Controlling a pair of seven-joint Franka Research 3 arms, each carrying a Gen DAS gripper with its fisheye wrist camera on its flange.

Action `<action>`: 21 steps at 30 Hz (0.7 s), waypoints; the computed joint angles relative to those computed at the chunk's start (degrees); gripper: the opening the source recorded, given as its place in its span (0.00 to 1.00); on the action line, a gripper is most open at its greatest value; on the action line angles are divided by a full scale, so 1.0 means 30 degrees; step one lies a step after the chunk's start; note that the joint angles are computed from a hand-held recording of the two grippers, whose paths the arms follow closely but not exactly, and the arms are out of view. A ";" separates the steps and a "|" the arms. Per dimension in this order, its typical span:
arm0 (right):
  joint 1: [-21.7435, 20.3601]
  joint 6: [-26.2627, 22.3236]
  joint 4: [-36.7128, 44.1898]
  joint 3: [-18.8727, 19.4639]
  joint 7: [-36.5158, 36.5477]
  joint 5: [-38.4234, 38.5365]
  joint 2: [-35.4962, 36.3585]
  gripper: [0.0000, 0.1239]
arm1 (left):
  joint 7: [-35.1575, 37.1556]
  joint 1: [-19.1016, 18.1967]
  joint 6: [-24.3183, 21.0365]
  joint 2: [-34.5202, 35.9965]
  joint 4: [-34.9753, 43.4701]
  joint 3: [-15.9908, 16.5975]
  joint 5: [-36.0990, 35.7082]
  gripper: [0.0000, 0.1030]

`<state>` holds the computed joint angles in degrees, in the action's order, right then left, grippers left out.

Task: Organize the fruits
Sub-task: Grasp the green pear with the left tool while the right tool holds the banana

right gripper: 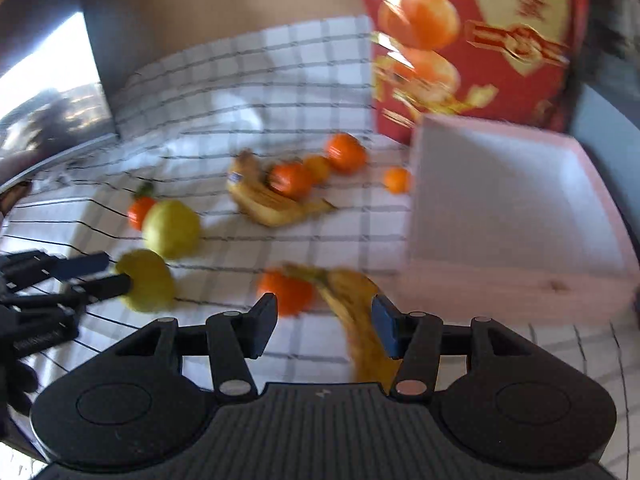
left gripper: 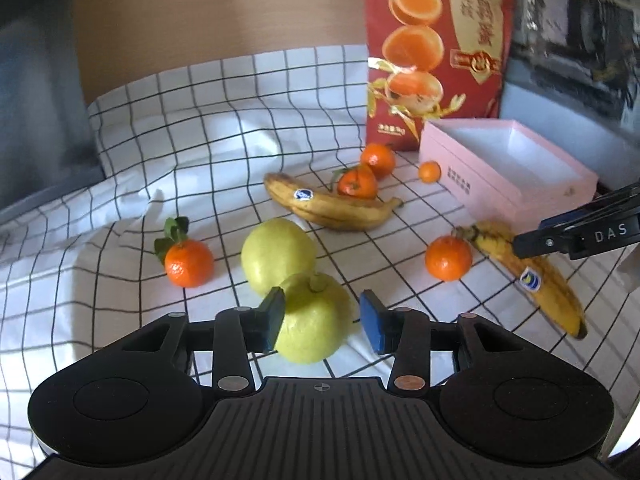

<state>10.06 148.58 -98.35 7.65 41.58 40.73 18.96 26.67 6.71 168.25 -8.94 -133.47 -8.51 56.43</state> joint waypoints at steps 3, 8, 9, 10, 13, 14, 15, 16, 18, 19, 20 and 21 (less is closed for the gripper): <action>-0.0103 0.0033 -0.0456 -0.0163 0.0236 -0.0044 -0.0141 0.42 | 0.0793 -0.0183 -0.0038 0.0159 0.0112 0.0022 -0.0110 0.56; -0.0096 0.0029 -0.0818 -0.0314 0.0750 -0.0334 -0.0192 0.42 | 0.2663 -0.0467 0.0167 0.0130 -0.0115 0.0264 -0.1646 0.67; -0.0125 0.0015 -0.0907 -0.0310 0.0748 -0.0355 -0.0254 0.42 | 0.2368 -0.0339 0.0151 0.0122 -0.0123 0.0188 -0.1545 0.66; -0.0068 0.0030 -0.0834 -0.0322 0.0869 -0.0479 -0.0185 0.42 | 0.1937 -0.0206 -0.0001 0.0148 -0.0090 0.0105 -0.1431 0.64; -0.0062 0.0192 -0.0937 -0.0254 0.0731 -0.0547 -0.0217 0.42 | 0.0632 0.0048 -0.0370 0.0357 0.0064 0.0010 -0.0971 0.63; -0.0031 0.0248 -0.0944 -0.0248 0.0740 -0.0604 -0.0217 0.42 | 0.0223 0.0120 -0.0347 0.0541 0.0165 0.0053 -0.0782 0.63; -0.0018 0.0307 -0.0967 -0.0240 0.0726 -0.0638 -0.0221 0.42 | 0.0109 0.0120 -0.0320 0.0690 0.0256 0.0154 -0.0769 0.63; 0.0003 0.0322 -0.0957 -0.0242 0.0756 -0.0697 -0.0205 0.42 | -0.0083 0.0145 -0.0190 0.0865 0.0369 0.0245 -0.0629 0.63; 0.0047 0.0362 -0.0962 -0.0247 0.0792 -0.0830 -0.0184 0.42 | -0.0705 0.0225 0.0292 0.1276 0.0620 0.0420 -0.0137 0.63; 0.0081 0.0450 -0.1037 -0.0258 0.0811 -0.0918 -0.0217 0.42 | -0.1104 0.0235 0.0310 0.1405 0.0739 0.0453 0.0253 0.63; 0.0100 0.0504 -0.1108 -0.0266 0.0807 -0.1002 -0.0253 0.43 | -0.1412 0.0238 0.0429 0.1546 0.0832 0.0532 0.0590 0.64; 0.0111 0.0563 -0.1186 -0.0273 0.0771 -0.1083 -0.0284 0.43 | -0.1565 0.0204 0.0597 0.1678 0.0881 0.0637 0.0681 0.64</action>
<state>10.39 150.27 -101.90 6.83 43.90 37.48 18.10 21.97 7.32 170.04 -3.91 -130.82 -6.60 58.48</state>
